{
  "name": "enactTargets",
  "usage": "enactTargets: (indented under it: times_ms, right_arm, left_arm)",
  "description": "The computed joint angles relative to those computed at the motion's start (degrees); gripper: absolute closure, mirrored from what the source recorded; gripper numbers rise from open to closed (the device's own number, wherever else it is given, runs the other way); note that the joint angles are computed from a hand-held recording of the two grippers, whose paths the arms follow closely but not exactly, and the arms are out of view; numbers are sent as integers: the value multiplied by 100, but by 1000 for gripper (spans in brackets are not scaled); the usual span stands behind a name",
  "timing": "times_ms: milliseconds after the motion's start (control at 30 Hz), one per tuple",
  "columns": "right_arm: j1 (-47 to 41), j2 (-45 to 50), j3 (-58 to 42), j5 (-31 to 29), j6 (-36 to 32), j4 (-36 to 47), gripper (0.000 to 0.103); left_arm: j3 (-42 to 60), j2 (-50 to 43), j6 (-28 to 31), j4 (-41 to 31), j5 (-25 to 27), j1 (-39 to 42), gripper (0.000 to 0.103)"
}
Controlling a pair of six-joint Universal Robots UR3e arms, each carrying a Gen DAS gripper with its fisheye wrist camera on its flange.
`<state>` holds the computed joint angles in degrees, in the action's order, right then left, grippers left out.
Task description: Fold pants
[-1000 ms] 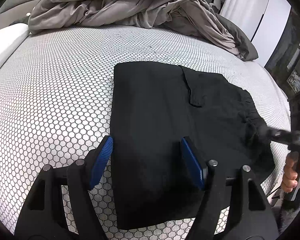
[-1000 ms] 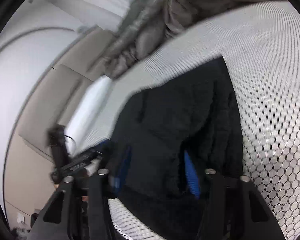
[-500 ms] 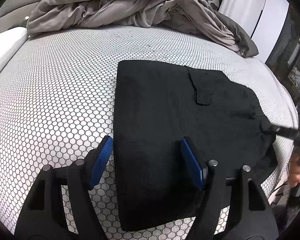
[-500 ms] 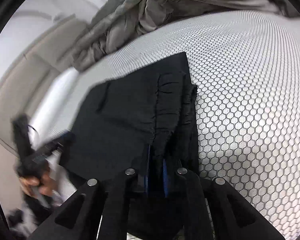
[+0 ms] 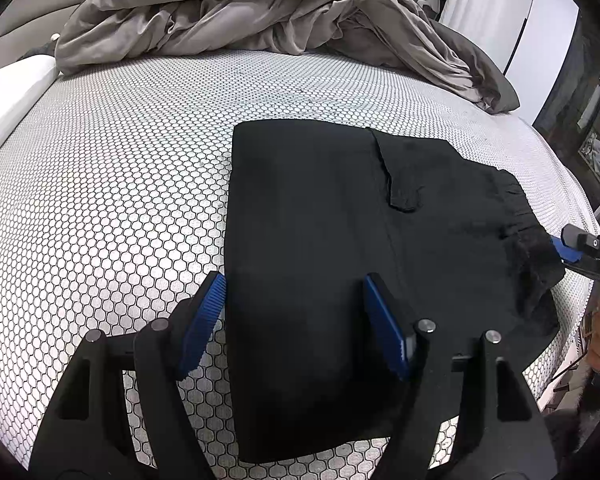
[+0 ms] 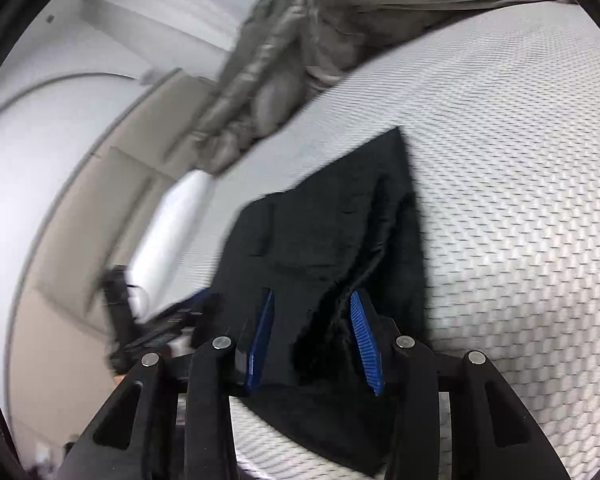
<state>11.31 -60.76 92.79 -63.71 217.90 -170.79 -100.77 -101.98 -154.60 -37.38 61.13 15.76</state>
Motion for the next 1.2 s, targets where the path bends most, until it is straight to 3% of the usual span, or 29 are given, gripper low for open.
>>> enactTargets:
  times_ms: [233,300,367,533,700,867,1033,1133,1200]
  right_arm:
    - [35,326,-380,57,-285,977,61]
    - [113,417,-512,-107,-354,994,79]
    - [248,356,-661,-394,-434,1122,87]
    - [289,-437,93,-111,-289,273,89]
    - [333,-665,489,-327,-449,943,89]
    - [6,-505,913,236,-553,844,84]
    - [713,-1146,492,-1556,-972,1307,81]
    - [1125,-741,-198,-1988,-1104,1208,79]
    - [1359,-218,-1103,-2265,-1252,1693,75]
  left_arm:
    - [32,-33,-31,23,44,-50,35]
    - [49,-35,-47,7,11,-30,35]
    - [31,-8,-82,51,-86,32,35]
    - [84,45,-150,24,-341,223,35]
    - [287,-132,-190,14,-157,145,35]
    - [271,-171,-270,166,-74,29,35]
    - [-340,329,246,576,-353,-74,35]
    - [-742,676,959,476,-579,-325,35]
    - [-896,765,1514,335,-541,-628,35]
